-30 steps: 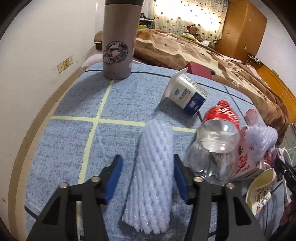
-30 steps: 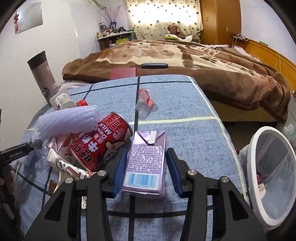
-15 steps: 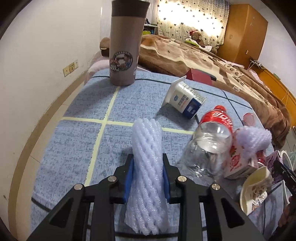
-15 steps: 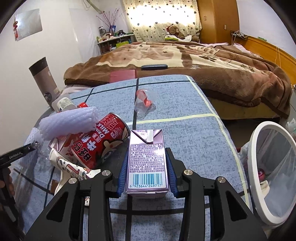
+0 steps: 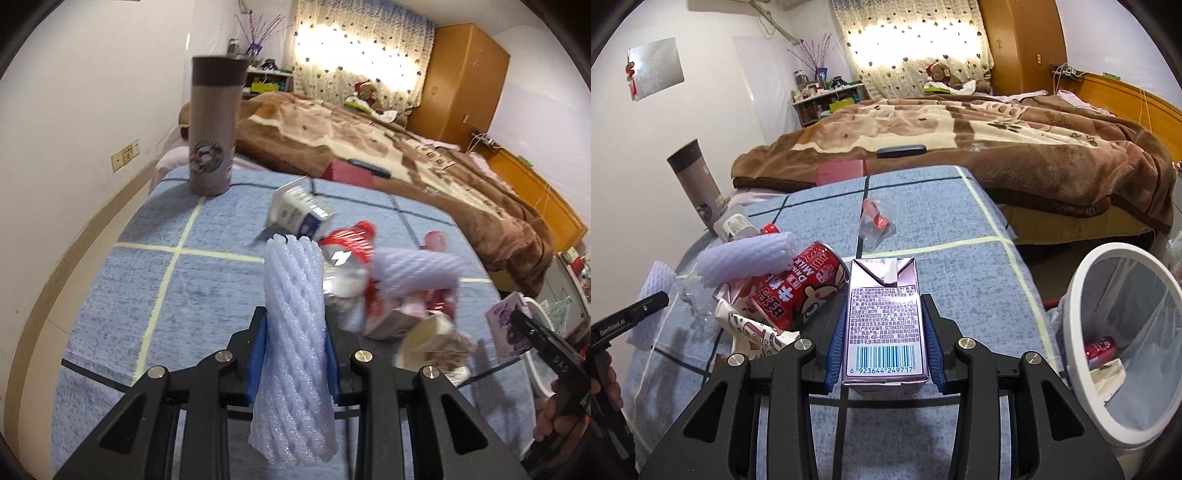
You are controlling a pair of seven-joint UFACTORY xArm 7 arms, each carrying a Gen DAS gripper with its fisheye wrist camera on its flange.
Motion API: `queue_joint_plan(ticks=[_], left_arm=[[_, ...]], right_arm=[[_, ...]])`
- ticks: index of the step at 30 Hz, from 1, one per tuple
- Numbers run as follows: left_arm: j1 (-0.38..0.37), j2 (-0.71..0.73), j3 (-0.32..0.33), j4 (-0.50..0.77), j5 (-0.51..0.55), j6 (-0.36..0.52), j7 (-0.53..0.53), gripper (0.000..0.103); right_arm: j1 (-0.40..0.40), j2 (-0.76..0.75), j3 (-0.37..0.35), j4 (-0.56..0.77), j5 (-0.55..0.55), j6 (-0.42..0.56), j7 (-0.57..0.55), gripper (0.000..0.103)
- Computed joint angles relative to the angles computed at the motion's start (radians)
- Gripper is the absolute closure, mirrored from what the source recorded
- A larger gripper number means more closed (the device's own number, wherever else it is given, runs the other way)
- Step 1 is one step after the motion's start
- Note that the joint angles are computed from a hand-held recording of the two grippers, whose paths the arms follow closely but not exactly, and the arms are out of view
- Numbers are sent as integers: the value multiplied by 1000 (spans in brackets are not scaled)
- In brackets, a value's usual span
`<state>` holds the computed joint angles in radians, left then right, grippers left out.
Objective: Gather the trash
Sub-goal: 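Grasp the lilac juice carton with the right gripper while the left gripper grasps the white foam sleeve, then carry the carton and foam sleeve over the bin and release both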
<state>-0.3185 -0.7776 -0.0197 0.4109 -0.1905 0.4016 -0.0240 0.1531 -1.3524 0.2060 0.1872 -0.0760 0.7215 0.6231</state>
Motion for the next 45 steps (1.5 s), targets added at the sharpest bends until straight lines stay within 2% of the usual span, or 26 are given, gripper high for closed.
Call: queue_joint_plan(ticks=[8,18,27,35,45], left_arm=[[-81,-42,-53,14,-21,16,-47,74],[-192,-3,-131,61,-26,-13,-123,74],[-310,122,-181,131,-38,-84,-170,74],[-431,298,-193,239,-77,-146,-156,74],[-483,501,-262,390,-89,-156,-134,74]], right_arm=[[-2,-125,-40,-16,-5,69,-52,64],[-69,-305,-94,-30,-3,191,-137,64],[-192,-441,-177,-28,-24,299,-230,64],[-322,-491,-284,-30,-61,362,-343,64],[-496,-502,-407,-40,-100,409,-475,64]])
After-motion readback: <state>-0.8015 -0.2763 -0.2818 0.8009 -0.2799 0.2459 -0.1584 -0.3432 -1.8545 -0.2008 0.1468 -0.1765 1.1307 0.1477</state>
